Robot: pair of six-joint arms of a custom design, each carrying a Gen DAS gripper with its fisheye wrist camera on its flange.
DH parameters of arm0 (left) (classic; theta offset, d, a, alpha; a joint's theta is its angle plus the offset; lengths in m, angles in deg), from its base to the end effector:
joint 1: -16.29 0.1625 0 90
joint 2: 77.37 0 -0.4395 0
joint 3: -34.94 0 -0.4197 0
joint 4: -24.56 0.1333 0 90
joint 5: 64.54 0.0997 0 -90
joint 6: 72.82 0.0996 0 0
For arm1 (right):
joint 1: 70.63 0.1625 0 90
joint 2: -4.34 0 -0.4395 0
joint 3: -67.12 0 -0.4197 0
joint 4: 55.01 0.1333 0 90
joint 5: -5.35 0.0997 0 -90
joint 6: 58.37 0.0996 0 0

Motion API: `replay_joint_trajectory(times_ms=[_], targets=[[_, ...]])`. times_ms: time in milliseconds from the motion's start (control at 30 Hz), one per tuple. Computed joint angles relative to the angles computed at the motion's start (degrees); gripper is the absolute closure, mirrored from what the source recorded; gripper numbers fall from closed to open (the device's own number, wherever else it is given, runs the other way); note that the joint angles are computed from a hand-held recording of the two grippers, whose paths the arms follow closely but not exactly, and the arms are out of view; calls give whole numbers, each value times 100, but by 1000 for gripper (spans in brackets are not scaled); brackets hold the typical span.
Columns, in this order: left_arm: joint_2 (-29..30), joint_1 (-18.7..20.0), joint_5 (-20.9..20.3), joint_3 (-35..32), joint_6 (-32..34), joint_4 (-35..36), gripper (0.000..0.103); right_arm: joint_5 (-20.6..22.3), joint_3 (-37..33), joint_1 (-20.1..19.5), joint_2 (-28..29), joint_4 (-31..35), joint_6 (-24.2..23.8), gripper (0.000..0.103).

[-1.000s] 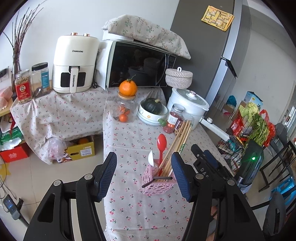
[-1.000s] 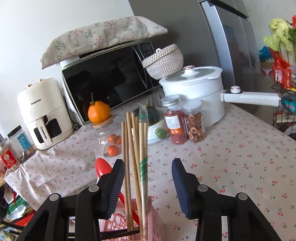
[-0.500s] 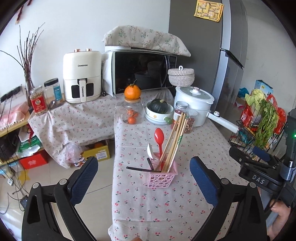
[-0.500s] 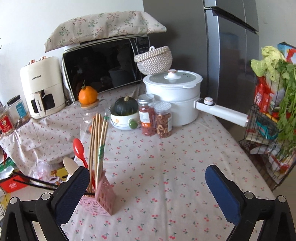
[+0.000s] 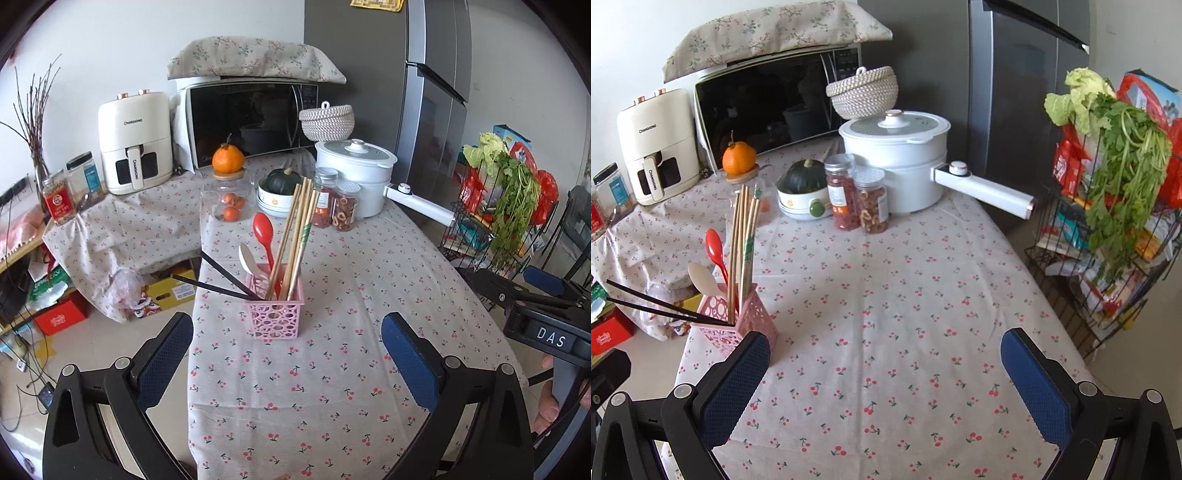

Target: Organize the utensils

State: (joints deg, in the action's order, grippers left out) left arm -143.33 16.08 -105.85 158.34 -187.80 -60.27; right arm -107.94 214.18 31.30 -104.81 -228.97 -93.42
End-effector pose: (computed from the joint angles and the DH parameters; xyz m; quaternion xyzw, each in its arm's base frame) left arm -0.3932 -0.2067 0.0914 0.0422 0.8063 -0.4470 0.3852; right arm 0.1585 -0.2956 0.3281 0.2869 -0.8582 0.3381 0.2588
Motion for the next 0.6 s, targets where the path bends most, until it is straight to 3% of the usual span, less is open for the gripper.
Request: replay_joint_trajectory(times_ms=[200,600], targets=[[124,97,28,45,134,-269,0,-83,44,-22,29,21,-262,0],[168,145,33,58,176,-326,0,-75,46,-77,15,167,-182,0]])
